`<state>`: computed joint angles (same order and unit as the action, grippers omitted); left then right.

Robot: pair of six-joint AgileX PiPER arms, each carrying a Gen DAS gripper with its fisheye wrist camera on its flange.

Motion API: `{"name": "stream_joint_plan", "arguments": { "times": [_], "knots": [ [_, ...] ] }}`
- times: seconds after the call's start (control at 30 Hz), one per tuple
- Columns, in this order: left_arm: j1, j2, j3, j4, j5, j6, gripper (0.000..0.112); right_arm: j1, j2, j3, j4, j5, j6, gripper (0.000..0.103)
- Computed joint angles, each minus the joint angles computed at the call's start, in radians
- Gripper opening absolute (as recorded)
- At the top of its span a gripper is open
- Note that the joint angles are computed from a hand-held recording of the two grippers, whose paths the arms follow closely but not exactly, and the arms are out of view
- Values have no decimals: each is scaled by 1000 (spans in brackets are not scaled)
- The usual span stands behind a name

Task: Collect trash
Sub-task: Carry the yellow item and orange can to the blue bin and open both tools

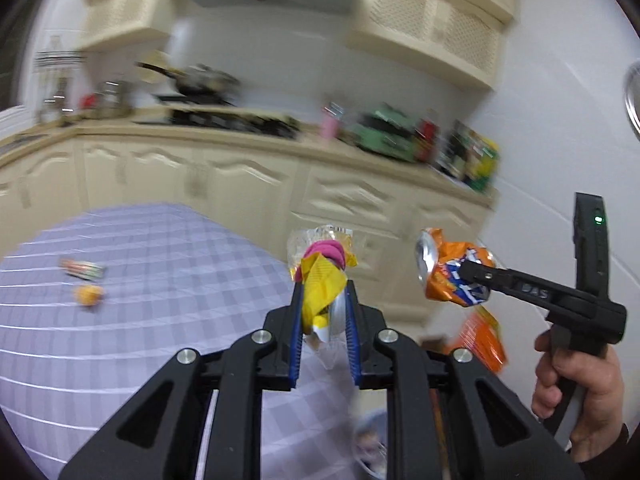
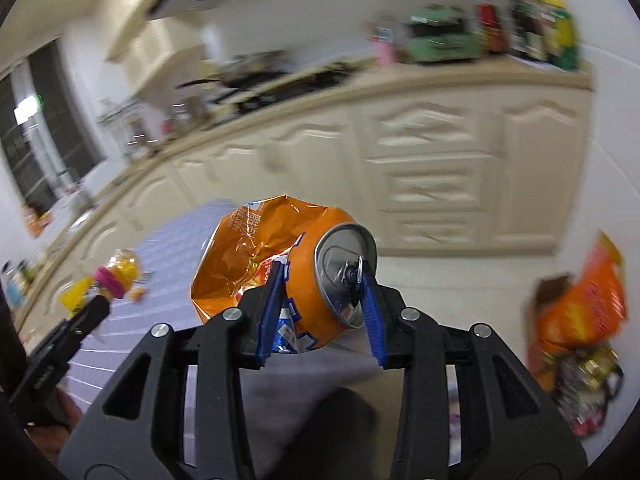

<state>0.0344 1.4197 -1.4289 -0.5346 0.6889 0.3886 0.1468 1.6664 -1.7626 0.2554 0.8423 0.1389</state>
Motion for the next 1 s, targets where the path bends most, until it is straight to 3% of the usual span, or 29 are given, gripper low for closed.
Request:
{"name": "stream_joint_plan", "arguments": {
  "times": [0.13, 0.33, 0.7, 0.77, 0.8, 0.87, 0.9, 0.93, 1.0],
  "knots": [
    [-226, 98, 7, 81, -14, -66, 18, -158, -77, 258, 10, -32, -27, 36],
    [-413, 301, -16, 123, -4, -106, 18, -294, -59, 487, 71, -81, -93, 36],
    [-478, 650, -207, 120, 125, -130, 18, -382, 183, 556, 204, -133, -168, 37],
    [-488, 719, -282, 134, 164, -148, 19, -397, 228, 563, 260, -134, -191, 46],
    [-490, 757, -324, 137, 196, -147, 22, -405, 243, 566, 286, -133, -201, 50],
    [-488, 819, -401, 129, 264, -137, 45, -413, 259, 581, 297, -147, -194, 67],
    [-489, 826, -406, 138, 265, -142, 68, -415, 258, 590, 297, -155, -191, 79],
    [-491, 828, -409, 158, 255, -156, 84, -416, 253, 599, 294, -163, -181, 83],
    [-485, 801, -363, 161, 206, -148, 86, -414, 238, 606, 268, -168, -152, 89]
  ]
}}
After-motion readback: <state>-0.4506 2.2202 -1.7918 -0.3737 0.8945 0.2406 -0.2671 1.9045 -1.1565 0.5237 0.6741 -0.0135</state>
